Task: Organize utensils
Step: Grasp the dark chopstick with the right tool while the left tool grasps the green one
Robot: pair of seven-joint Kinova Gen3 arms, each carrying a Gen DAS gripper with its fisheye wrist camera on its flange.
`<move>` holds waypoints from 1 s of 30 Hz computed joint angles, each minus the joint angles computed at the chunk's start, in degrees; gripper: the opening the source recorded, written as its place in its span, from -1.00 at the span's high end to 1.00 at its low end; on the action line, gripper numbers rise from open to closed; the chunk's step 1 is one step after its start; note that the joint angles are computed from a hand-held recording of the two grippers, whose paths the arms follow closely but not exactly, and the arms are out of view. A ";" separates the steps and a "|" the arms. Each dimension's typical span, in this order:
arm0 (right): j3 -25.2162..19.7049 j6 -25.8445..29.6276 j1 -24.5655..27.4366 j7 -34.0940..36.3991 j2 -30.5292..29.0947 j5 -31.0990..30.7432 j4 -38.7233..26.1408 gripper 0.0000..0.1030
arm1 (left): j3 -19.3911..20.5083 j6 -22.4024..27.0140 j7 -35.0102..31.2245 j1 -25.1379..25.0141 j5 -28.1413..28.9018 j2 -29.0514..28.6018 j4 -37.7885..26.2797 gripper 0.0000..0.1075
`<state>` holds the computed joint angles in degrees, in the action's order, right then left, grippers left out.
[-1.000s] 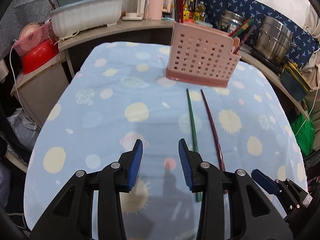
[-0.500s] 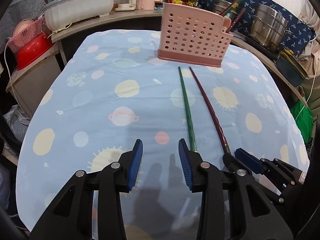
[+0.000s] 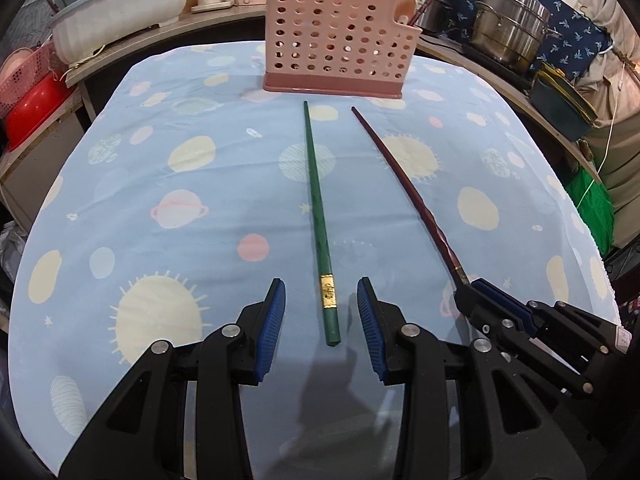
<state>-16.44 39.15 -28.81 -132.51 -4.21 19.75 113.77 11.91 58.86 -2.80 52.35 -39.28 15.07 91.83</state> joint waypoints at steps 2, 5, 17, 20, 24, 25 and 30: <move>0.13 0.04 0.08 0.20 -0.21 -0.29 0.16 0.85 | -0.04 -0.27 -0.06 -0.10 0.16 0.34 -0.09 0.36; 0.02 0.17 0.18 0.08 -0.49 -0.39 0.35 0.85 | -0.22 -1.08 0.29 -0.20 0.31 0.26 0.49 0.39; -0.30 0.65 0.46 0.94 -1.86 -1.75 1.03 0.85 | 0.22 -0.20 -0.03 -0.03 0.14 -0.35 1.26 0.87; -0.42 1.14 0.77 1.83 -3.18 -2.86 1.22 0.85 | 0.56 -0.04 0.31 -0.02 0.45 -1.44 1.60 0.87; -0.65 1.84 1.63 3.51 -5.78 -4.56 1.20 0.86 | 1.51 2.92 0.71 0.76 -0.77 -2.75 0.89 0.87; -0.76 1.94 1.94 3.89 -6.37 -4.94 1.13 0.86 | 1.78 3.74 1.14 1.01 -1.24 -3.27 0.74 0.87; -1.87 2.98 3.88 5.42 -9.85 -5.87 -0.31 0.86 | 3.46 7.75 2.73 1.40 -3.62 -5.26 -0.75 0.87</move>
